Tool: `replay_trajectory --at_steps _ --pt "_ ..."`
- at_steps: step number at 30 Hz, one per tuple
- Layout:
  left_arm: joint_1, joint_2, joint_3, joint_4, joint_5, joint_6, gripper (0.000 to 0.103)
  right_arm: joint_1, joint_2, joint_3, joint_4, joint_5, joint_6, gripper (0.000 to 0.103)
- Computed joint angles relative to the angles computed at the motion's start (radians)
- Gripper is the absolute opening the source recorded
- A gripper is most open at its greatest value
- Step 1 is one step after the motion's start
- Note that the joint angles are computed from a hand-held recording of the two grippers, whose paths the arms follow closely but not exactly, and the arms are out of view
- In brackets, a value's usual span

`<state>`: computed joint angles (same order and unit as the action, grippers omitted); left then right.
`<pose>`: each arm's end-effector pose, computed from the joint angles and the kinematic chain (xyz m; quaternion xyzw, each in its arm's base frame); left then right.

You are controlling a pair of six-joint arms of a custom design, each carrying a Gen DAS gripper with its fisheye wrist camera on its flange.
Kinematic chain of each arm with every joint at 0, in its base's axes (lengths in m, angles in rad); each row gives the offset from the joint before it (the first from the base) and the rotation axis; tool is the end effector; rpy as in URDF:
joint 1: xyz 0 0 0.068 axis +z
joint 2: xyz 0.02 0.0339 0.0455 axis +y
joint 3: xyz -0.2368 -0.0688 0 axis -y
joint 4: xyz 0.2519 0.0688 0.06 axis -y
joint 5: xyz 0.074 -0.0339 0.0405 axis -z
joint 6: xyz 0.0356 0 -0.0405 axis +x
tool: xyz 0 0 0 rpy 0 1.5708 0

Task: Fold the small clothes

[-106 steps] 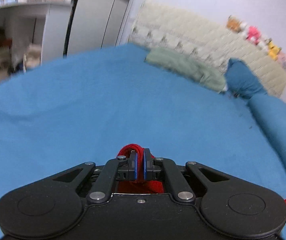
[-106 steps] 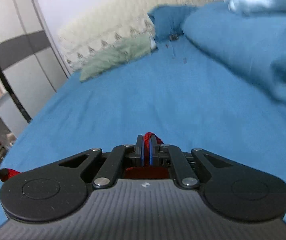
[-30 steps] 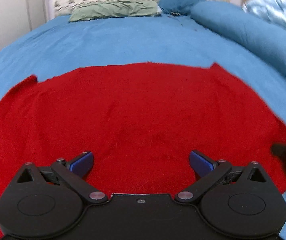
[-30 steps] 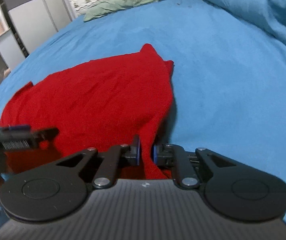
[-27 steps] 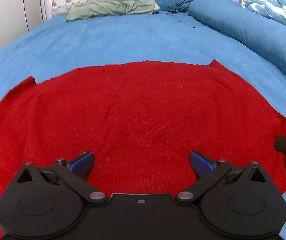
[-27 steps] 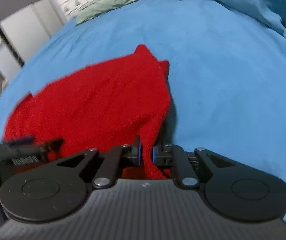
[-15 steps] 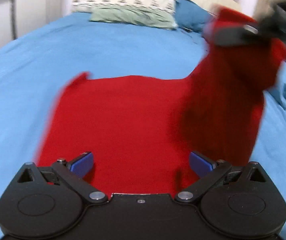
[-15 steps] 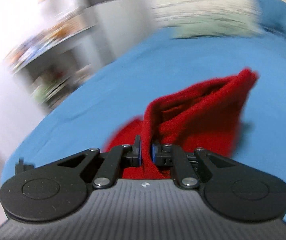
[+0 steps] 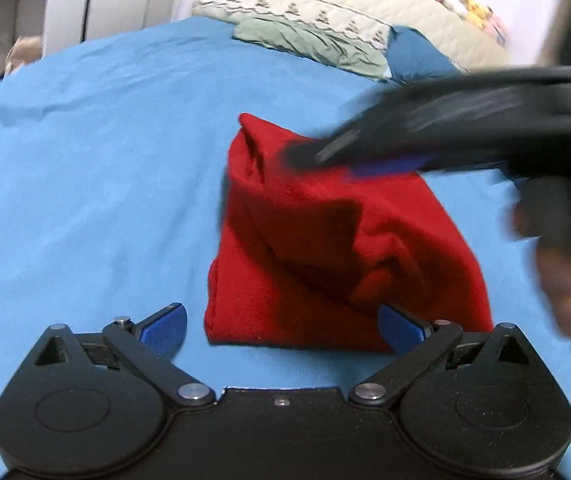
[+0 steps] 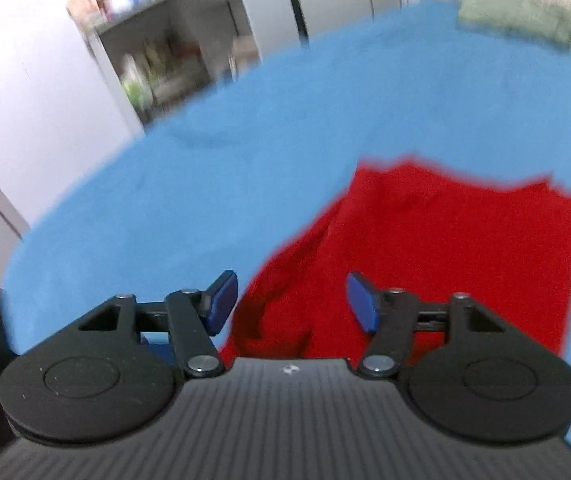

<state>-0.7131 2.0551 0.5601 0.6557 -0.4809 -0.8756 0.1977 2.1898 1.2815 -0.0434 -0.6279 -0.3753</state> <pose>0.2223 -0.1705 -0.0021 -0.1585 0.8971 -0.0920 0.4021 0.4070 0.1029 0.0609 -0.3462 0.8424 0.2673 0.3147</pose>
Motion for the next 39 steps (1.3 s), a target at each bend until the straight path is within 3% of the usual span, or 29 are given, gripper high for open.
replay_trajectory --at_steps 2,4,6,9,15,20,26,31,39 --pt "0.010 -0.008 -0.030 0.041 0.010 -0.024 0.103 -0.082 -0.129 -0.132 0.090 -0.042 0.025 0.086" --pt "0.010 -0.022 -0.038 0.041 0.003 -0.043 0.103 -0.160 -0.243 -0.320 0.277 -0.002 0.047 0.100" --pt "0.001 -0.039 -0.052 0.053 -0.010 -0.056 0.103 -0.230 -0.290 -0.486 0.457 0.052 0.009 0.101" --pt "-0.022 -0.045 -0.077 0.087 -0.033 -0.084 0.103 -0.317 -0.225 -0.655 0.686 0.115 -0.044 0.100" --pt "-0.021 -0.035 -0.050 0.076 -0.056 -0.066 0.103 -0.307 0.014 -0.718 0.989 0.206 -0.016 0.098" --pt "-0.019 -0.023 -0.045 0.094 -0.059 -0.052 0.103 -0.277 0.091 -0.686 1.020 0.230 -0.012 0.097" --pt "-0.019 -0.016 -0.037 0.100 -0.063 -0.038 0.103 -0.233 0.148 -0.609 0.968 0.299 -0.006 0.097" --pt "-0.035 -0.031 -0.041 0.106 -0.095 -0.023 0.103 -0.277 0.122 -0.656 1.027 0.197 0.041 0.097" --pt "-0.036 -0.030 -0.026 0.080 -0.098 -0.020 0.103 -0.224 0.135 -0.621 1.000 0.249 0.074 0.096"
